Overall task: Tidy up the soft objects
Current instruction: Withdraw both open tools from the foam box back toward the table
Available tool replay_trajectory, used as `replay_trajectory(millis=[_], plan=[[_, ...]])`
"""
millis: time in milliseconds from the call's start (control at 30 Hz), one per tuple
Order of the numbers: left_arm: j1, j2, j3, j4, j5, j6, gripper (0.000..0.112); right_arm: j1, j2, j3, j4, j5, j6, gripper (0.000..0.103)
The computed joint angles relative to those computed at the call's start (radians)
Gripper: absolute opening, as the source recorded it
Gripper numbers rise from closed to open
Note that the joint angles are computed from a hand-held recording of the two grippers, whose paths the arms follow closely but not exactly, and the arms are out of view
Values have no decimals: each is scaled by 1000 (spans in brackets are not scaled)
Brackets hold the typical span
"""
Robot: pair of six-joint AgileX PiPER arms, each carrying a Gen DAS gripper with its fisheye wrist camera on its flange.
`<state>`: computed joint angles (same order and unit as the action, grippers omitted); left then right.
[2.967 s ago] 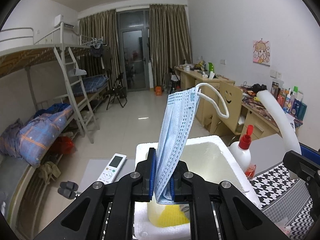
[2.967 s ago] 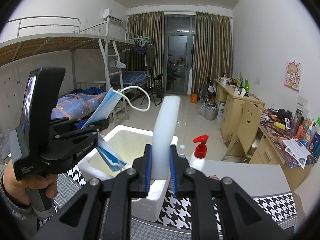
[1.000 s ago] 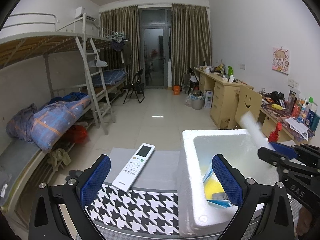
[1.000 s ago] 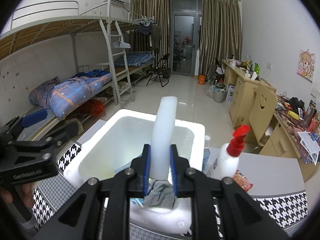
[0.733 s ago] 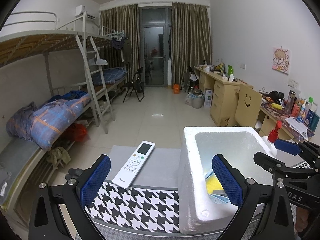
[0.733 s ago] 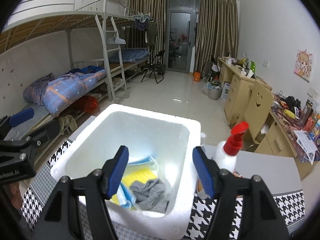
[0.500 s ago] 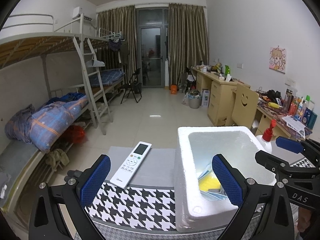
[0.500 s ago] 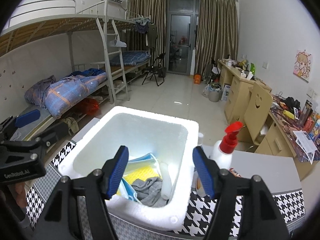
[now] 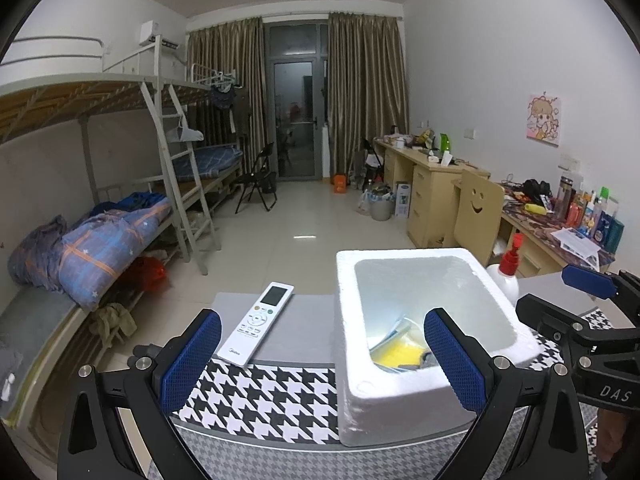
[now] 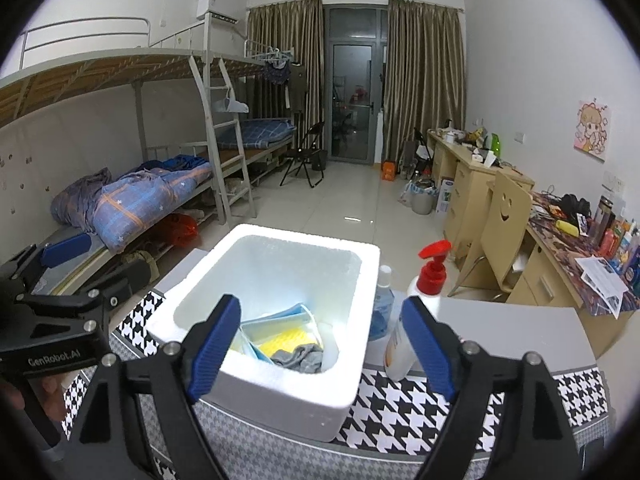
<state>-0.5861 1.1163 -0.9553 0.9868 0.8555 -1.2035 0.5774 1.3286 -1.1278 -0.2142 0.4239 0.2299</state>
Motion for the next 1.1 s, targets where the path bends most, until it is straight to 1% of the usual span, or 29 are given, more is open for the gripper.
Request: replay_trajectory(millis=[100,433,500,567,633,767,900,933,1100], plan=[[-45,-10,-4,10,36,-12,102,-4,-25,14,6,6,-3,86],[-199,-38,-8,63,166,-74,102,17,-133,78,-60,21,55,86],[-239,-47,-4,77,197,-92,102,30,-151,87,-85,28,87,86],[-265,-57,3,85,218,-104,102,21,-168,98,-60,25,69,86],[-296,-57,3,94,242,-119,102,25,-184,111,-77,27,85,86],[-351,-61,8,105,276,-145,102,35,-223,140,-111,33,120,86],[-411,-68,14,118,309,-175,102,25,-253,159,-94,41,100,86],[-425,-69,14,120,317,-181,102,10,-261,167,-68,38,70,86],[-482,-71,14,136,358,-205,102,5,-291,187,-71,46,69,86]])
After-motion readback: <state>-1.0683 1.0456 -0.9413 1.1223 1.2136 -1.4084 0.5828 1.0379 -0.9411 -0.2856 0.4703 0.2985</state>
